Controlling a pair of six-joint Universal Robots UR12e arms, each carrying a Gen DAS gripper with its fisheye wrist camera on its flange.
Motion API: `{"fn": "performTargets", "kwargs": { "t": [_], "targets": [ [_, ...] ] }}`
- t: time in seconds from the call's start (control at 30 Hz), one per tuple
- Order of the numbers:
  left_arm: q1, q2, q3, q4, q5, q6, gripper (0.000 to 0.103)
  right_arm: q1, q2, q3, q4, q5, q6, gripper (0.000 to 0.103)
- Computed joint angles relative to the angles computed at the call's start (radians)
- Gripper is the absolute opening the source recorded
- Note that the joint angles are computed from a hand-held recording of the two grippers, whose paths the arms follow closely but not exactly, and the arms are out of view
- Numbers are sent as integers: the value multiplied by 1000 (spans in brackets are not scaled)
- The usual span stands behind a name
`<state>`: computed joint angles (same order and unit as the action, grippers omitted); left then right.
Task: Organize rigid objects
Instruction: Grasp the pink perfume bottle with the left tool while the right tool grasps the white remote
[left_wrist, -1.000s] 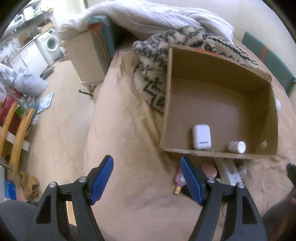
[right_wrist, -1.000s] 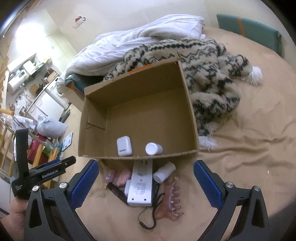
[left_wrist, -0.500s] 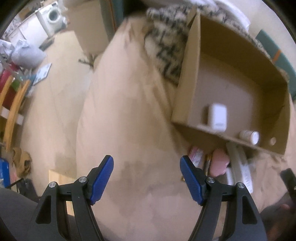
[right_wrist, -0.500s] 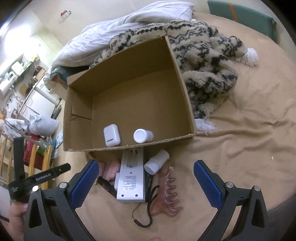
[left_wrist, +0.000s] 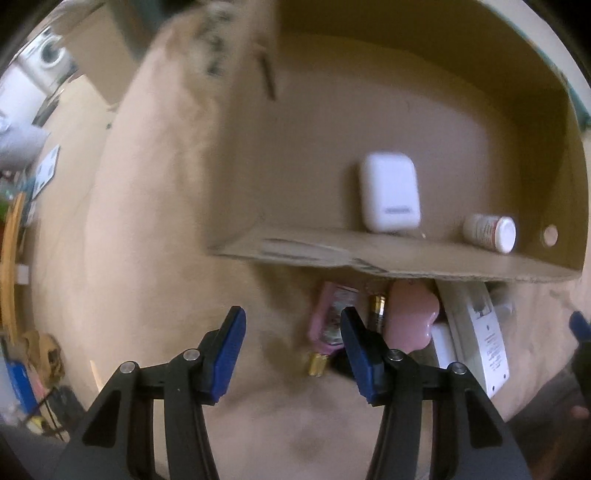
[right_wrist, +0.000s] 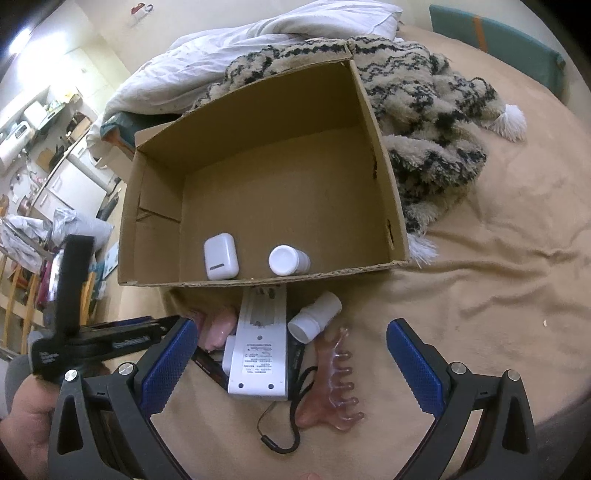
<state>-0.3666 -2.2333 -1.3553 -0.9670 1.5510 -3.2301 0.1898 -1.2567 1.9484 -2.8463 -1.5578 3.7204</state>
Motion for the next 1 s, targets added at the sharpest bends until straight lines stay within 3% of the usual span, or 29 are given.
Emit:
{"fn": "performTargets", "kwargs": {
  "t": [0.13, 0.3, 0.33, 0.4, 0.63, 0.83, 1.0],
  "targets": [
    [-9, -21, 17, -26, -4, 25, 51, -2, -1, 2, 3, -2, 7, 103],
    [-23, -41, 31, -27, 48, 57, 50, -2, 1, 1, 7, -3, 6, 103],
    [-24, -39, 29, -20, 51, 59, 47, -1, 1, 0, 10, -4, 4, 103],
    [-29, -35, 22, 1, 66, 76, 23, -1, 2, -2, 14, -4, 1, 103],
    [-19, -8, -9, 29, 86, 32, 23, -7, -1, 2, 10, 12, 5, 103],
    [-1, 55, -67, 106, 100, -3, 23, -35, -8, 21, -3, 95, 62, 103],
    [24, 105, -117, 145, 65, -40, 23, -57, 7, 16, 8, 215, 84, 103]
  ]
}}
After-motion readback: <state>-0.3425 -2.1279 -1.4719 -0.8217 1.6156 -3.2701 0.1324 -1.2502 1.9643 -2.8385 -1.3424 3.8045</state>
